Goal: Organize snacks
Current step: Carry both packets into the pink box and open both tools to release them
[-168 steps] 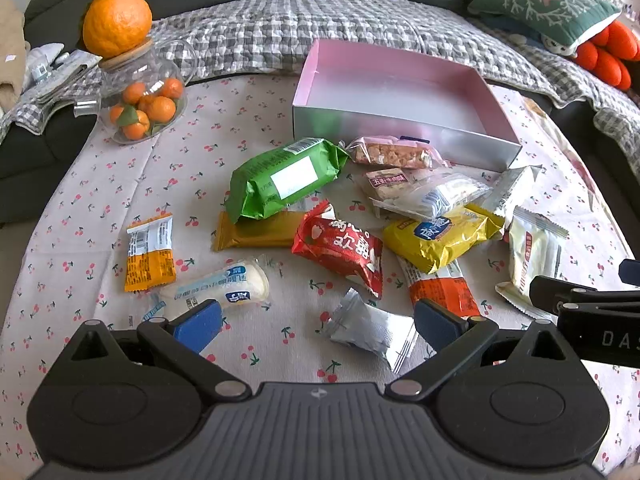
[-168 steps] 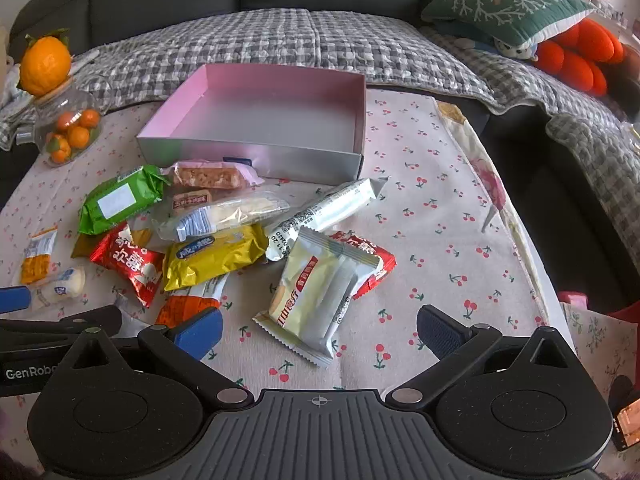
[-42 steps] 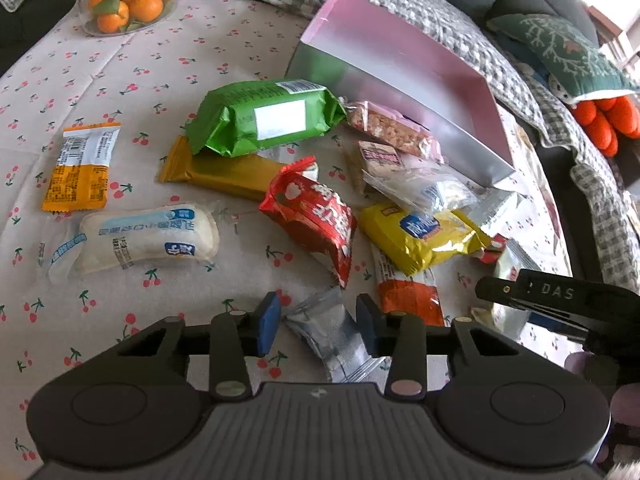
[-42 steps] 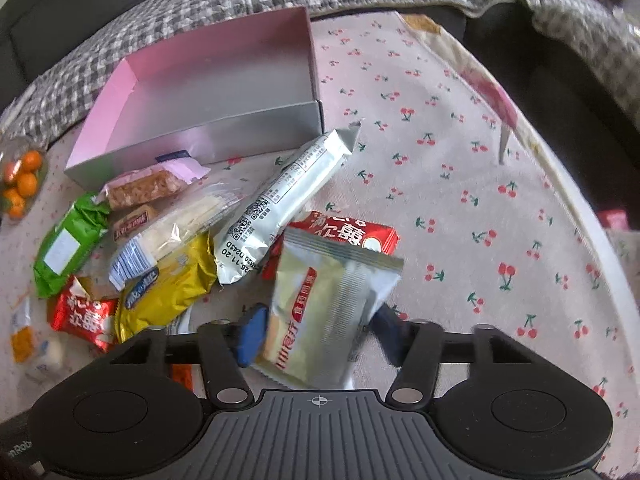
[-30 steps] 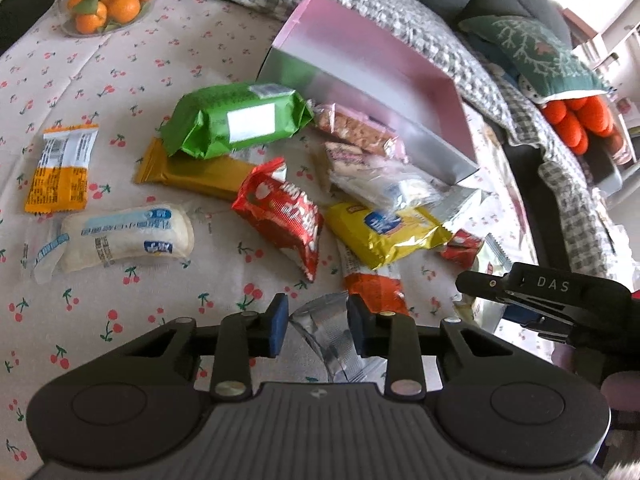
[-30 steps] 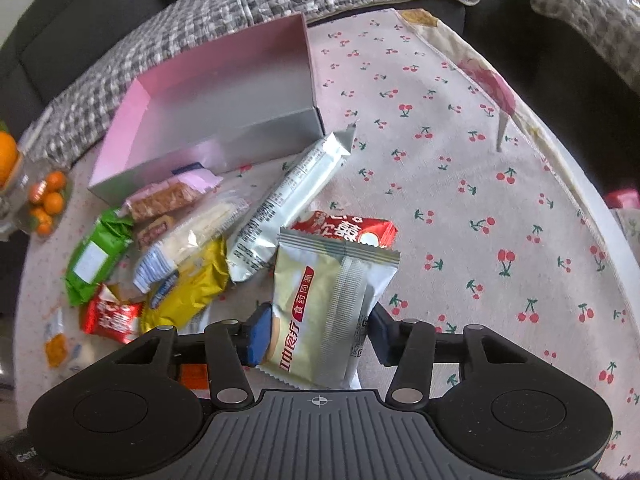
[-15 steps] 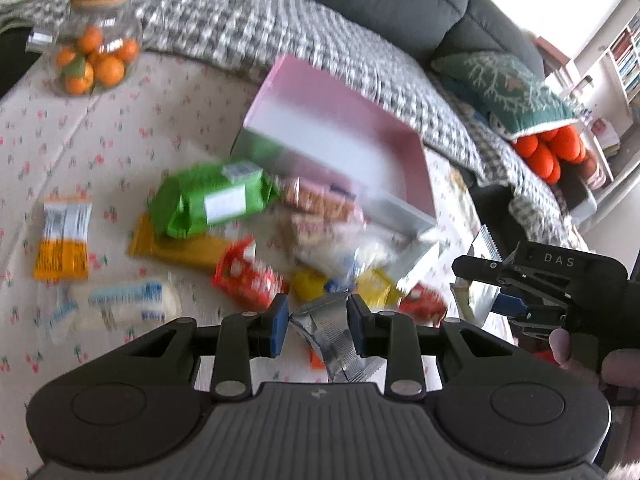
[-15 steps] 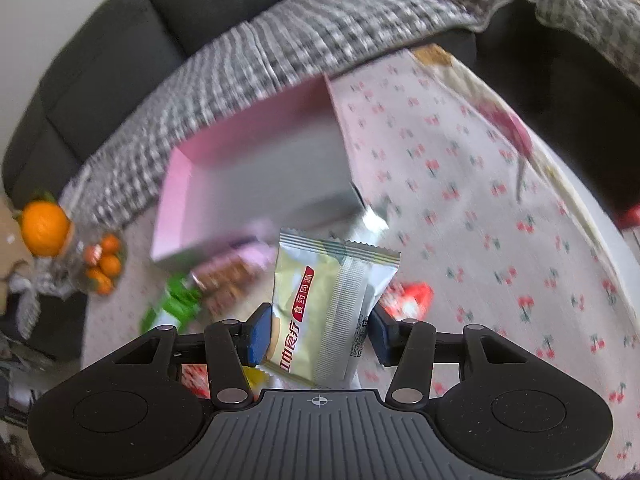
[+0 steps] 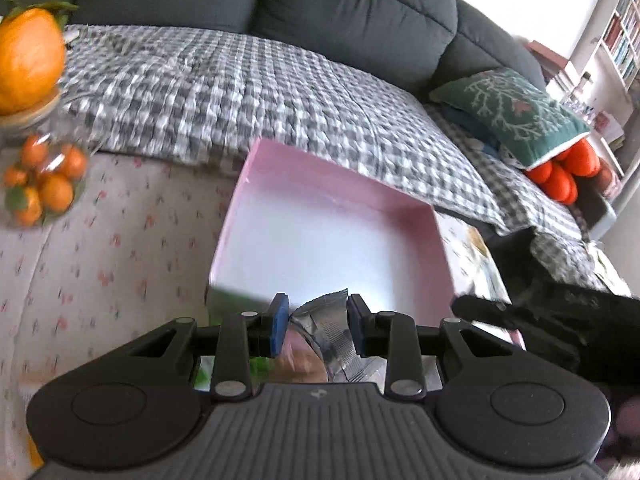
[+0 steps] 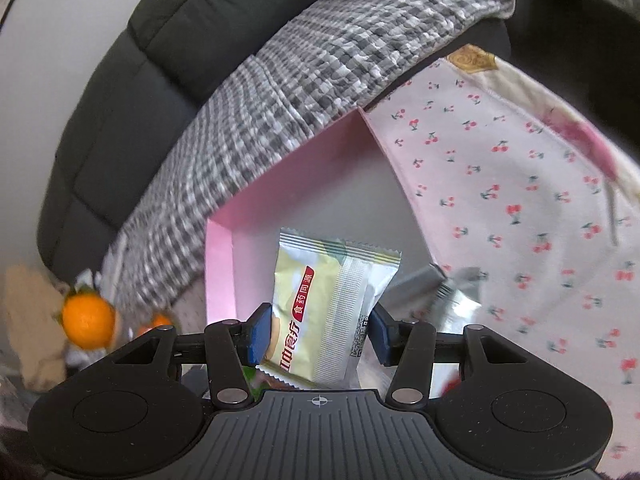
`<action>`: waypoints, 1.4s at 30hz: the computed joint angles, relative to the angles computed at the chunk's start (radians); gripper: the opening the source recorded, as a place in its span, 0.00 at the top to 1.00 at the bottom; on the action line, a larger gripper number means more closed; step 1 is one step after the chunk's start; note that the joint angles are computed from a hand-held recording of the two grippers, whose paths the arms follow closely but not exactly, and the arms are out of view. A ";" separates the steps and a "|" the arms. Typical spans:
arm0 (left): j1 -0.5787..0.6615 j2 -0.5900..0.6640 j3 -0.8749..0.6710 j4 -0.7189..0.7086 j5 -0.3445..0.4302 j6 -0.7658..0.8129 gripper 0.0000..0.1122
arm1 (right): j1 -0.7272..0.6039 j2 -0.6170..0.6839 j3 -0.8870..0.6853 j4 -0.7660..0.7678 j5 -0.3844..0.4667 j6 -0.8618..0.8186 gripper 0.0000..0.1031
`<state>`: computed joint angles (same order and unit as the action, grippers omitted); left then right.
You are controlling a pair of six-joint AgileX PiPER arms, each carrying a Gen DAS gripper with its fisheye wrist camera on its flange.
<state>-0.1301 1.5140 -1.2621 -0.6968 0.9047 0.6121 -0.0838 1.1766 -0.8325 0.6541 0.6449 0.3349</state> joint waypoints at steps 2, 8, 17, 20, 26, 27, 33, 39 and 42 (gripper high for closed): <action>-0.021 0.050 -0.029 0.002 -0.043 0.003 0.74 | 0.014 0.024 0.006 0.017 -0.058 -0.005 0.52; -0.040 0.131 -0.057 -0.019 -0.160 0.061 0.74 | 0.055 0.068 0.029 0.074 -0.227 -0.082 0.52; -0.086 0.175 -0.069 0.058 -0.229 0.129 0.74 | 0.128 0.136 0.050 -0.100 -0.389 0.018 0.52; -0.103 0.176 -0.063 0.130 -0.233 0.114 0.74 | 0.156 0.156 0.037 -0.227 -0.397 0.114 0.52; -0.092 0.175 -0.063 0.196 -0.192 0.098 0.74 | 0.214 0.196 0.006 -0.535 -0.387 0.336 0.51; -0.086 0.172 -0.064 0.198 -0.180 0.096 0.74 | 0.222 0.203 -0.002 -0.574 -0.378 0.362 0.49; -0.070 0.140 -0.041 0.223 -0.133 0.089 0.74 | 0.270 0.223 -0.034 -0.728 -0.311 0.443 0.44; -0.048 0.115 -0.010 0.229 -0.100 0.080 0.74 | 0.272 0.203 -0.038 -0.700 -0.283 0.398 0.29; -0.028 0.100 0.000 0.224 -0.071 0.072 0.75 | 0.270 0.189 -0.040 -0.673 -0.260 0.364 0.26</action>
